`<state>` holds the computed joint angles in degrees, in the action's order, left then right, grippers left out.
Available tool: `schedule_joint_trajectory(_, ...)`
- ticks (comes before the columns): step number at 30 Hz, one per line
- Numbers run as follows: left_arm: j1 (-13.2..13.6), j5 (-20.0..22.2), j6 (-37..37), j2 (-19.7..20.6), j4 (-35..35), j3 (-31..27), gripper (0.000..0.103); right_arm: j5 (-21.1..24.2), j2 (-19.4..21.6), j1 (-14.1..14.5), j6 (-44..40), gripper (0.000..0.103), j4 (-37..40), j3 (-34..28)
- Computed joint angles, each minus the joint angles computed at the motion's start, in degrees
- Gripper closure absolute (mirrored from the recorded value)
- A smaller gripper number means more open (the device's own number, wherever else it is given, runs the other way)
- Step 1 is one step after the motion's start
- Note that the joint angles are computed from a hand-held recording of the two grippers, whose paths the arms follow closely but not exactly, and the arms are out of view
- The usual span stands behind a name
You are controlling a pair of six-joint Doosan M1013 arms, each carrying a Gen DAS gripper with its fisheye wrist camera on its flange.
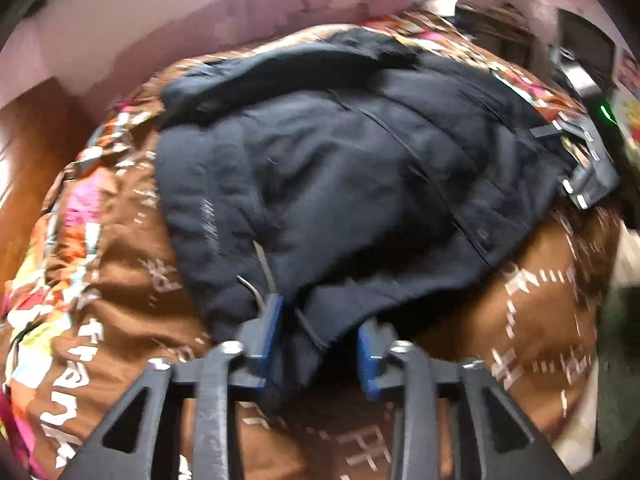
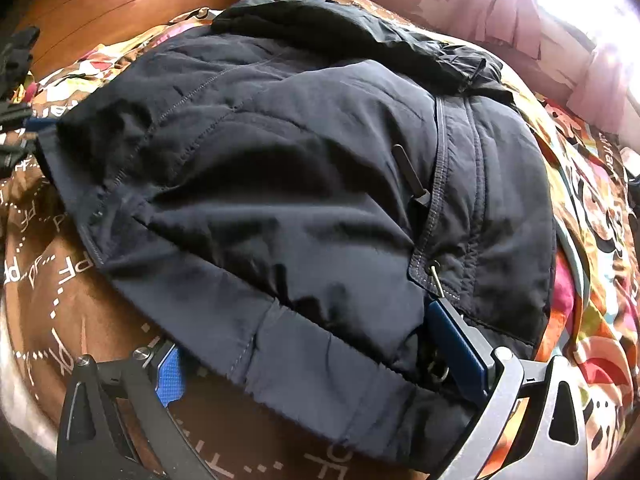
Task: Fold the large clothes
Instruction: 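Lift the gripped jacket edge off the bed with both tools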
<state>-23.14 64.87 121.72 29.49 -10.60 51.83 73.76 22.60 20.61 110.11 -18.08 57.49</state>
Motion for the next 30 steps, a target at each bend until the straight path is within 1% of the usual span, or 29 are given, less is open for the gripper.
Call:
schedule_joint_trajectory(1,-0.06,-0.67,1.61,-0.61,0.13,1.22,0.038,0.19,0.08,-0.02,-0.24,0.001,0.09,-0.15)
schedule_joint_trajectory(2,-0.17,-2.47,4.32,-1.71,0.09,3.47,0.031,0.44,0.10,0.07,-0.33,0.001,0.09,-0.26)
schedule_joint_trajectory(4,-0.62,-2.83,8.02,-2.51,1.07,5.29,0.031,0.68,0.41,-0.25,-0.92,0.001,0.48,-0.68)
schedule_joint_trajectory(5,-1.23,-3.35,9.10,-2.78,3.50,6.23,0.031,0.80,0.42,-0.31,-1.06,0.001,0.75,-0.74)
schedule_joint_trajectory(8,-2.79,-5.54,10.41,-3.08,9.95,8.33,0.031,0.94,0.19,-0.40,-2.04,0.001,1.59,-0.63)
schedule_joint_trajectory(10,-3.34,-6.18,10.59,-2.80,12.07,8.65,0.031,0.80,-0.23,-0.30,-2.54,0.001,1.81,-0.16)
schedule_joint_trajectory(13,-3.87,-6.87,9.72,-2.33,13.92,8.54,0.031,0.73,-1.14,-0.18,-4.11,0.001,1.18,1.08)
schedule_joint_trajectory(18,-5.06,-8.72,5.29,-1.71,19.86,9.19,0.031,2.65,-2.29,-0.36,-5.31,0.001,-0.44,2.74)
schedule_joint_trajectory(21,-5.90,-10.65,0.88,-1.80,24.04,10.12,0.042,3.06,-3.03,0.32,-6.29,0.001,-4.68,4.66)
schedule_joint_trajectory(22,-6.19,-11.28,-0.55,-1.81,25.76,10.39,0.048,3.53,-2.92,0.73,-6.71,0.001,-6.59,4.83)
schedule_joint_trajectory(23,-6.46,-11.83,-1.92,-1.82,27.35,10.63,0.052,4.07,-2.77,1.35,-7.21,0.001,-9.47,5.18)
schedule_joint_trajectory(24,-6.52,-12.30,-2.88,-1.71,28.47,10.68,0.054,4.62,-2.55,2.09,-7.59,0.001,-13.01,5.66)
schedule_joint_trajectory(26,-6.81,-13.68,-5.57,-1.65,31.97,11.11,0.065,4.67,-2.29,3.04,-7.80,0.002,-17.97,6.50)
schedule_joint_trajectory(27,-7.14,-14.76,-7.23,-1.72,34.53,11.70,0.067,4.63,-2.14,3.44,-7.66,0.002,-20.16,6.80)
schedule_joint_trajectory(29,-7.79,-16.39,-10.22,-1.75,38.88,12.59,0.074,5.38,-1.38,4.57,-6.50,0.002,-27.01,7.40)
schedule_joint_trajectory(30,-8.10,-16.87,-11.84,-1.79,40.83,12.95,0.075,5.17,-1.23,4.91,-6.30,0.002,-29.01,7.69)
